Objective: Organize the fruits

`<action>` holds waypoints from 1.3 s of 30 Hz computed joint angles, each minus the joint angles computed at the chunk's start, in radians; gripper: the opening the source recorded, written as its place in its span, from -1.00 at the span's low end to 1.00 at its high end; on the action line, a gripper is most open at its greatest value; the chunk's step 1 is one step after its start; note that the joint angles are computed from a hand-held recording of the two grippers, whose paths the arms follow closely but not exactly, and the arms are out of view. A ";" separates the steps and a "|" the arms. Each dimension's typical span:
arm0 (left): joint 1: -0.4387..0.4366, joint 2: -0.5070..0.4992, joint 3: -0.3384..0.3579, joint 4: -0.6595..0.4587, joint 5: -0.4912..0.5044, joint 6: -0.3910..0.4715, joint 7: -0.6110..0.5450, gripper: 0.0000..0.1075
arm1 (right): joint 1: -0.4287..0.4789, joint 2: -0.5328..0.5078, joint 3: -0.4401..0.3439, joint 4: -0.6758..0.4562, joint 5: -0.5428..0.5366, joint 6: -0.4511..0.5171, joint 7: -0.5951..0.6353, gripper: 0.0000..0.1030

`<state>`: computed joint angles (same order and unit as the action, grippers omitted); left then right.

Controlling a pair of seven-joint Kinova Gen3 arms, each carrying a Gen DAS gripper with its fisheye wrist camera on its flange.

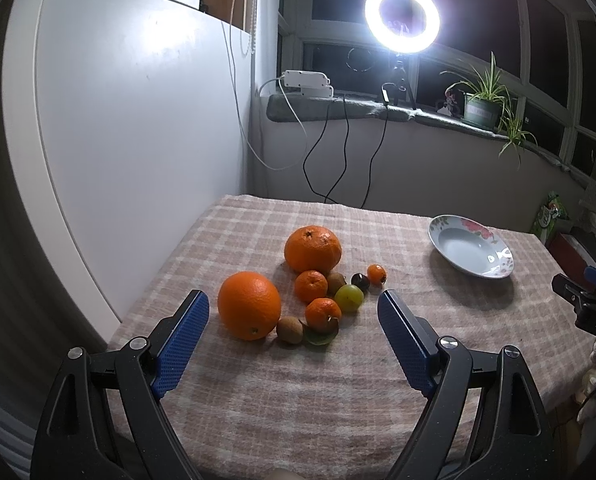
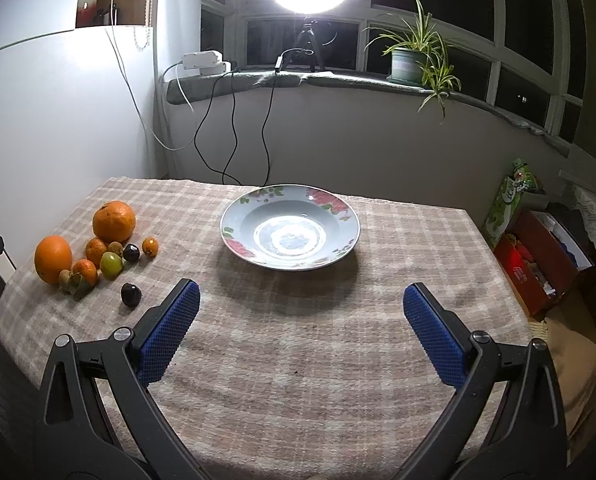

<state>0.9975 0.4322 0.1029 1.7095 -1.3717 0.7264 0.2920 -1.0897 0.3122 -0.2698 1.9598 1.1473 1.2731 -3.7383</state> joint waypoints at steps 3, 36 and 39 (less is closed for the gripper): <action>-0.014 -0.009 -0.004 0.019 -0.011 -0.028 0.022 0.60 | 0.001 0.003 -0.001 0.010 0.023 -0.015 -0.003 1.00; -0.097 0.065 -0.156 0.056 0.144 -0.502 -0.058 -0.50 | 0.142 0.132 0.122 -0.151 0.051 -0.667 0.444 0.02; -0.096 0.080 -0.178 0.048 0.187 -0.530 -0.099 -0.52 | 0.144 0.145 0.150 -0.167 0.014 -0.712 0.483 -0.03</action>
<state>0.9011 0.5119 -0.0749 1.7578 -1.1846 0.1965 0.1926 -0.9461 0.4569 -0.1199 1.7930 1.1610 0.5612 -3.2549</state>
